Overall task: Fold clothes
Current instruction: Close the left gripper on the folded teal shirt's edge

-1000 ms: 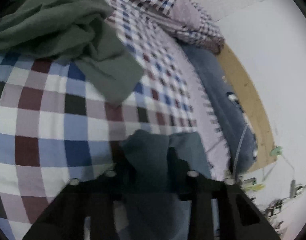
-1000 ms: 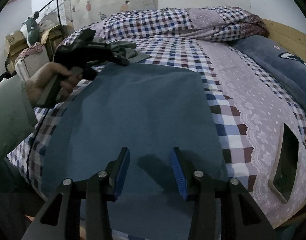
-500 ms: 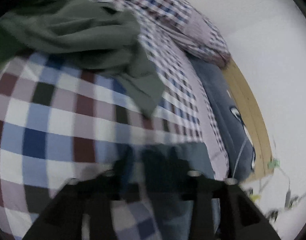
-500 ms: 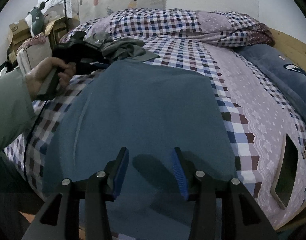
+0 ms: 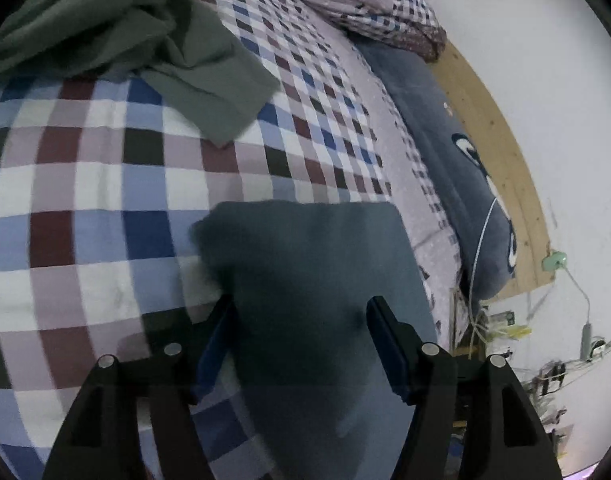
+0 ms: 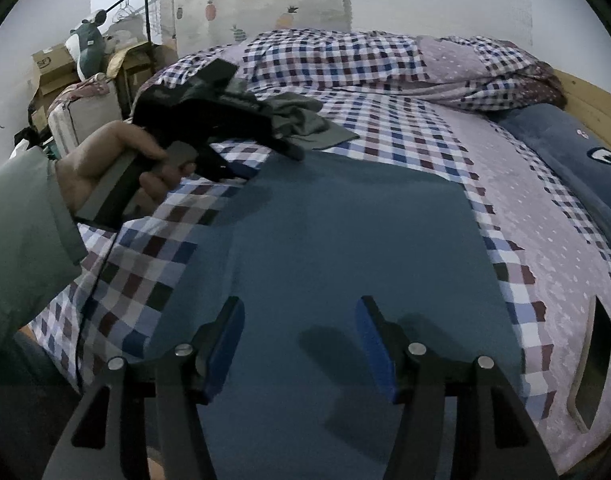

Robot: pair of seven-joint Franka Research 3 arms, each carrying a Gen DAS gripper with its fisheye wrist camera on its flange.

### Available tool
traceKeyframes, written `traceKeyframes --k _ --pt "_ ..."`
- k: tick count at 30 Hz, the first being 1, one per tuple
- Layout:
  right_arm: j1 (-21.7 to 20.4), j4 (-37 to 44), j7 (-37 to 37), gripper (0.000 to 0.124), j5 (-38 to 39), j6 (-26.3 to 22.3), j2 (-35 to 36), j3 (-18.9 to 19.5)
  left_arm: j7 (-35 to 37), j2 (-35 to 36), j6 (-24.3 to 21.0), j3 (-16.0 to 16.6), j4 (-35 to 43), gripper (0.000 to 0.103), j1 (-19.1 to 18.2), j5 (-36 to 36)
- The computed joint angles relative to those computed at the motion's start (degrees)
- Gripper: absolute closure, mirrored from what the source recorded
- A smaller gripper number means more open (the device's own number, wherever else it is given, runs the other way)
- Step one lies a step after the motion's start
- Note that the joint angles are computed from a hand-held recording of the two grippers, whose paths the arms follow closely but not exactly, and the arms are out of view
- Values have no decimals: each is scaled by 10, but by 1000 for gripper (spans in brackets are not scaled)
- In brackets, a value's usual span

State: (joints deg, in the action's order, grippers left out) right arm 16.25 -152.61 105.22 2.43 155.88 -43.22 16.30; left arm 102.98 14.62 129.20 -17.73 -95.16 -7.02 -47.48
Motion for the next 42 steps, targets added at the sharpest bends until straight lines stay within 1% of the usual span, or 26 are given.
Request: traceKeyframes --k 2,6,8,10,12,15,16,21,23,25,28,29,30,32,34,35,36,37,38,39,42 --pt "2 2 1 62 1 2 3 1 4 2 -2 -2 1 31 5 -18" --pt "8 2 -1 62 4 5 3 -1 27 4 -17 -6 -7 31 23 -87" --pt "7 4 -1 62 3 5 6 1 30 -3 -17 -5 -17 32 23 -102" --pt "1 10 6 62 -2 1 7 11 33 -19 -26 1 -35 32 26 -119" --pt "-10 15 23 62 -14 -3 5 31 35 -32 -29 7 -49 32 23 -122" --pt "-41 27 80 61 -51 -15 1 91 40 -56 -36 16 -74 32 16 -122" --pt "-55 36 106 61 -71 -31 -1 121 40 -58 -39 19 -75 32 13 -122" --pt "-89 70 188 61 -165 -79 7 220 52 -92 -59 33 -112 32 6 -144" --pt "-113 89 214 61 -213 -111 9 266 56 -111 -63 39 -135 32 0 -153" --pt "-146 111 241 61 -265 -159 13 317 58 -128 -68 45 -154 32 -6 -158" --pt "-174 131 271 61 -320 -199 23 355 69 -155 -68 54 -186 32 -18 -170" --pt "-179 137 278 61 -333 -212 28 362 71 -162 -68 56 -195 32 -23 -175" --pt "-182 143 284 62 -343 -223 34 364 74 -169 -69 59 -205 32 -27 -180" --pt "-180 150 292 62 -354 -238 50 353 78 -177 -69 62 -217 32 -36 -184" --pt "-174 156 297 66 -365 -250 66 339 86 -181 -83 67 -224 32 -42 -197" --pt "-161 154 290 77 -366 -246 74 322 86 -181 -79 66 -224 32 -46 -193" --pt "-144 152 280 94 -363 -241 84 303 87 -182 -72 66 -224 32 -49 -189" --pt "-126 150 272 101 -359 -237 89 284 92 -179 -71 67 -223 32 -51 -194" --pt "-113 150 271 111 -361 -237 91 272 99 -174 -70 69 -221 32 -52 -206" --pt "-99 148 271 115 -358 -234 90 256 106 -168 -70 69 -218 32 -52 -218" --pt "-56 138 272 117 -346 -220 78 199 117 -140 -66 66 -191 32 -49 -239"
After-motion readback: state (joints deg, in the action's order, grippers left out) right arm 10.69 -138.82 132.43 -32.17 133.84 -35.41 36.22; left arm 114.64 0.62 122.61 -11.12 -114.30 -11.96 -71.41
